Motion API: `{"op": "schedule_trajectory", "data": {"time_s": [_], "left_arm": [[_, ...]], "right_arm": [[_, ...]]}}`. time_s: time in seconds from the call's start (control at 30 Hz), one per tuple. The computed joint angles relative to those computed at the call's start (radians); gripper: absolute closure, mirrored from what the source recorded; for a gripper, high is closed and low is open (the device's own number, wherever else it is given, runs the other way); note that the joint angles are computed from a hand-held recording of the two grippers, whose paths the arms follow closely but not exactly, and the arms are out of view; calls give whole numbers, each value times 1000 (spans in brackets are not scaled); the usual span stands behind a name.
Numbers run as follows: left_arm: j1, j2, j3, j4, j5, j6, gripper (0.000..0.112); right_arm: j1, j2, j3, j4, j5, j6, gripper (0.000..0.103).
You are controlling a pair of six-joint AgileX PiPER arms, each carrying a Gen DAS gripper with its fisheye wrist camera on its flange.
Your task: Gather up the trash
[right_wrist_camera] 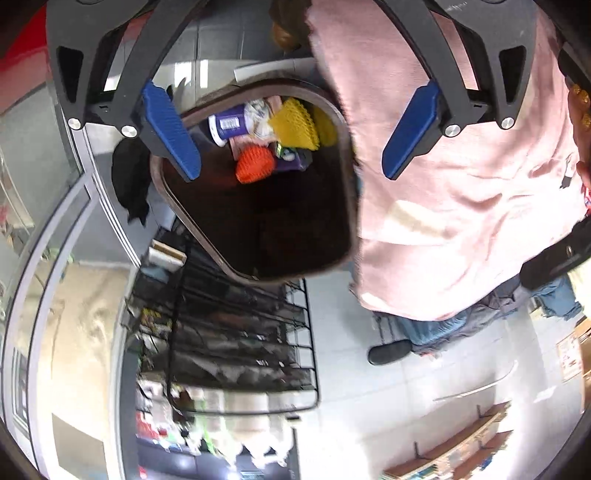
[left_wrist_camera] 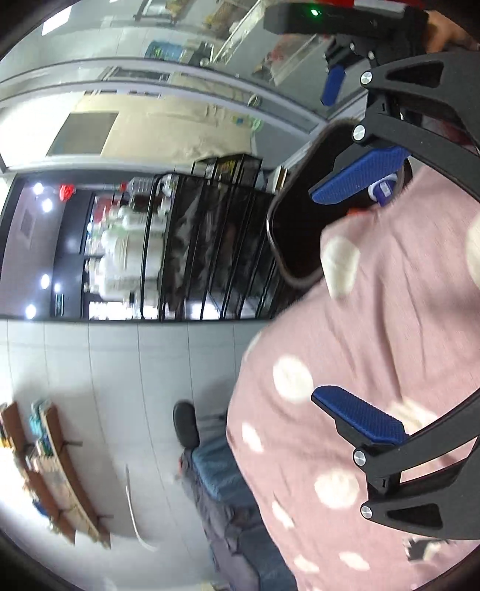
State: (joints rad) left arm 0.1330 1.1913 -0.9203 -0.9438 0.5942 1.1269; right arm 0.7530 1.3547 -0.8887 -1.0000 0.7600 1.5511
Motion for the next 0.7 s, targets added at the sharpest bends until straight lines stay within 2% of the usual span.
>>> {"op": "schedule_trajectory", "data": {"time_s": [0.2,0.33,0.5,0.7], "left_arm": [[195,-68,38,1,52,4,14],[353,-120,90,-115,108,124,14],[535,-159,128,-196,204,220,14],[669,-169,150,-219,268,247,14]], "right_arm": [[134,26,-51,-115,59,85,5],[227,59,-105,-170,116,109,5],[353,110,-167,-253,227,141,5],[443,154,-220,-283,286,146,5]]}}
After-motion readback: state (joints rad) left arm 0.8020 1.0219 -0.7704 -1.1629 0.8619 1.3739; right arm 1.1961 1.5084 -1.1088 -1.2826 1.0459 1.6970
